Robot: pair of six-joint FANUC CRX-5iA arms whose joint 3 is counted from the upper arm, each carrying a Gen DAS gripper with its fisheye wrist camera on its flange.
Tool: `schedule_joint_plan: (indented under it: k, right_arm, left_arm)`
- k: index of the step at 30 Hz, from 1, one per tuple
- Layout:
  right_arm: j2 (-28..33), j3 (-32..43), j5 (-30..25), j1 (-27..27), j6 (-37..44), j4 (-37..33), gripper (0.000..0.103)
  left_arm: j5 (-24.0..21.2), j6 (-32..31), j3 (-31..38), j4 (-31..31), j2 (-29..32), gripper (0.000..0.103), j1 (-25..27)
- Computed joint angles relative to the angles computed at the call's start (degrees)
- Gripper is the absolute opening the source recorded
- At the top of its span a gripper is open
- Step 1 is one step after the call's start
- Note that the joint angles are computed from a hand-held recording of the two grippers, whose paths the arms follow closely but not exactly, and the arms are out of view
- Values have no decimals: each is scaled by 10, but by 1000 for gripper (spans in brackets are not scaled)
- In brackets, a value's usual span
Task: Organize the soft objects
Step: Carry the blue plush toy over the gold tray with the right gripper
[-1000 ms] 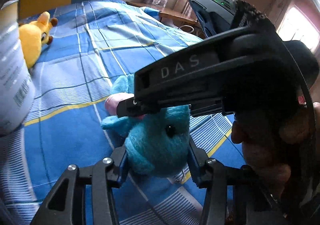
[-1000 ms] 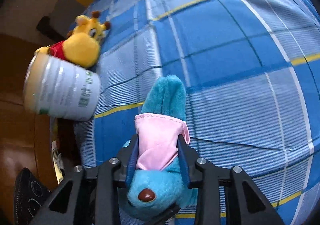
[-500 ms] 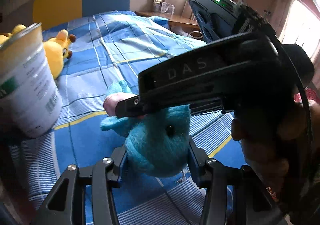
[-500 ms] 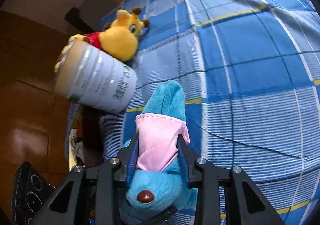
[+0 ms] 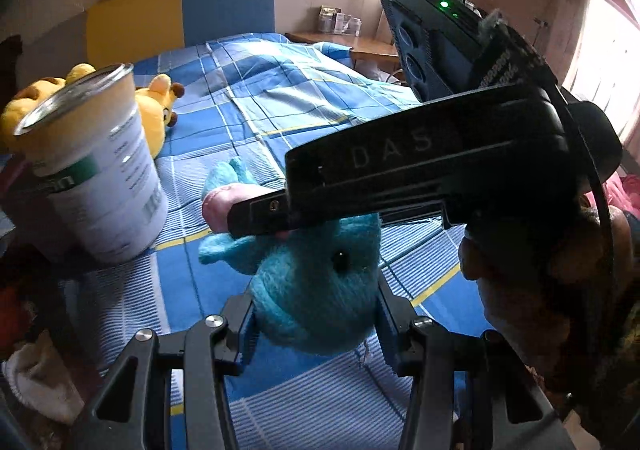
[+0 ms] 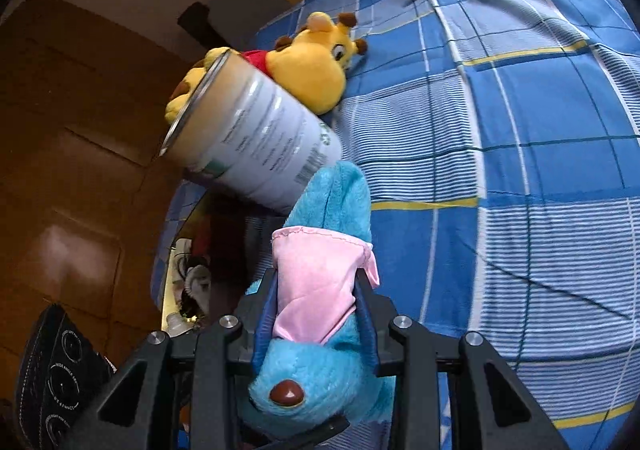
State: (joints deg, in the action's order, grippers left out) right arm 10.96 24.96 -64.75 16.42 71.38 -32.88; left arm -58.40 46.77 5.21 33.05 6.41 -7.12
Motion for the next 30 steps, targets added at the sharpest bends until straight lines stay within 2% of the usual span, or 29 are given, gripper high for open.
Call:
schedule_joint_plan:
  k: [17,30]
  right_arm:
    - [-14,8,39,88,-20,54,35]
    - [59,115,5,164,-9,101,35]
  left_arm:
    - [2,-28,-55,18,-73,50,70]
    - [-8,-35,-92,34,-115,50,161]
